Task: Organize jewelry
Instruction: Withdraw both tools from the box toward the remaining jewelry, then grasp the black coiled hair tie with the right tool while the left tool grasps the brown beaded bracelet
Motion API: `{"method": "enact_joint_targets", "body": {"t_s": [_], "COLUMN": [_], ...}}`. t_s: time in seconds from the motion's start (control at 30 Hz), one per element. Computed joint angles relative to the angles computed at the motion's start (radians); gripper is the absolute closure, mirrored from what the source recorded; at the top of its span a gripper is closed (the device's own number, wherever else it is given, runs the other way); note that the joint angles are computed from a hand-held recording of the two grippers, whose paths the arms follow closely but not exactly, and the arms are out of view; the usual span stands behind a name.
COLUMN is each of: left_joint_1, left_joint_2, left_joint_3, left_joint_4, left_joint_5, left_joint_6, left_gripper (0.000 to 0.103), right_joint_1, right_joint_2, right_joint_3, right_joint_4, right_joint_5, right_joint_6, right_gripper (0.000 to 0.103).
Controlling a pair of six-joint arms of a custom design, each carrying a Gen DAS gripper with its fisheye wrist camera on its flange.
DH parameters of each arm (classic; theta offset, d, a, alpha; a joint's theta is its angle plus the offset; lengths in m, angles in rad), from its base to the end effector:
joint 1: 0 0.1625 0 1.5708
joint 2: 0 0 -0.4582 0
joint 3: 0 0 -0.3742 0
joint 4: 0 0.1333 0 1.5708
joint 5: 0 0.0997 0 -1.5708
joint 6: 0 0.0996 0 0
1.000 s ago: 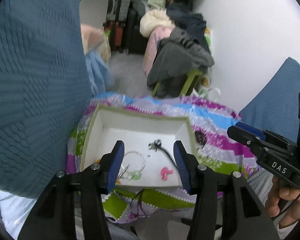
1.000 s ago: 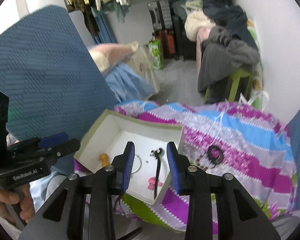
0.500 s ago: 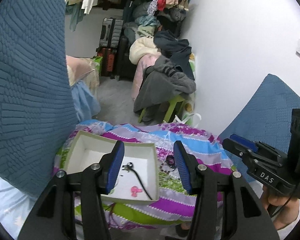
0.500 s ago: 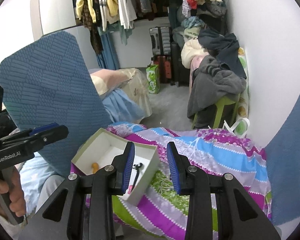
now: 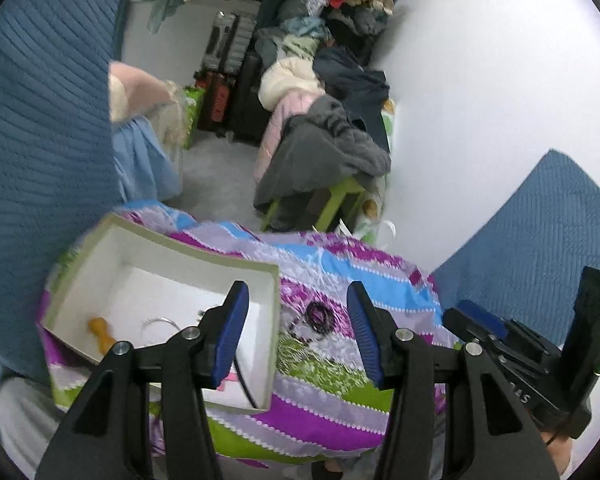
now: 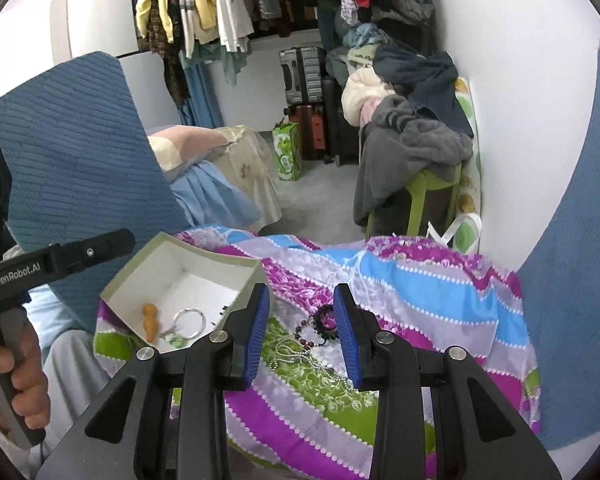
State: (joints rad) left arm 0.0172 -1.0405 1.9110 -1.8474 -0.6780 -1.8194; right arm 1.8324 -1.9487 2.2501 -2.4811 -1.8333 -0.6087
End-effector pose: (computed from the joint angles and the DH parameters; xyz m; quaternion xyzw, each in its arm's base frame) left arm -0.5169 -0.2198 0.1641 0.0109 0.8717 -0.4405 0.2145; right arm 0.1879 -0.2862 0.4554 0.3631 -0.8742 0.2712 0.1743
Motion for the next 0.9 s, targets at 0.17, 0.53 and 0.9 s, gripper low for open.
{"method": "enact_joint_targets", "body": {"t_s": [0.17,0.53,0.9], "left_joint_1": [0.044,0.138,0.219], "left_joint_2": [0.072,0.207,0.294], "left_joint_3": [0.033,0.027,0.021], "left_joint_4": [-0.226,-0.462,-0.555], "left_joint_5": [-0.038,-0.144,-0.192], "left_joint_6": [0.148,0.308,0.345], "left_gripper": [0.051,0.069,0.076], "right_joint_1": [-0.136,-0.33,-0.403], "right_joint_2": [0.012,0.164,0.363], "right_joint_3": [0.028,-0.012,-0.101], "right_joint_4": [-0.01,0.008,0.129], "right_joint_5": [0.074,0.167,0.172], "right_joint_6": [-0.051,-0.139,-0.096], "right_gripper": [0.072,0.076,0.082]}}
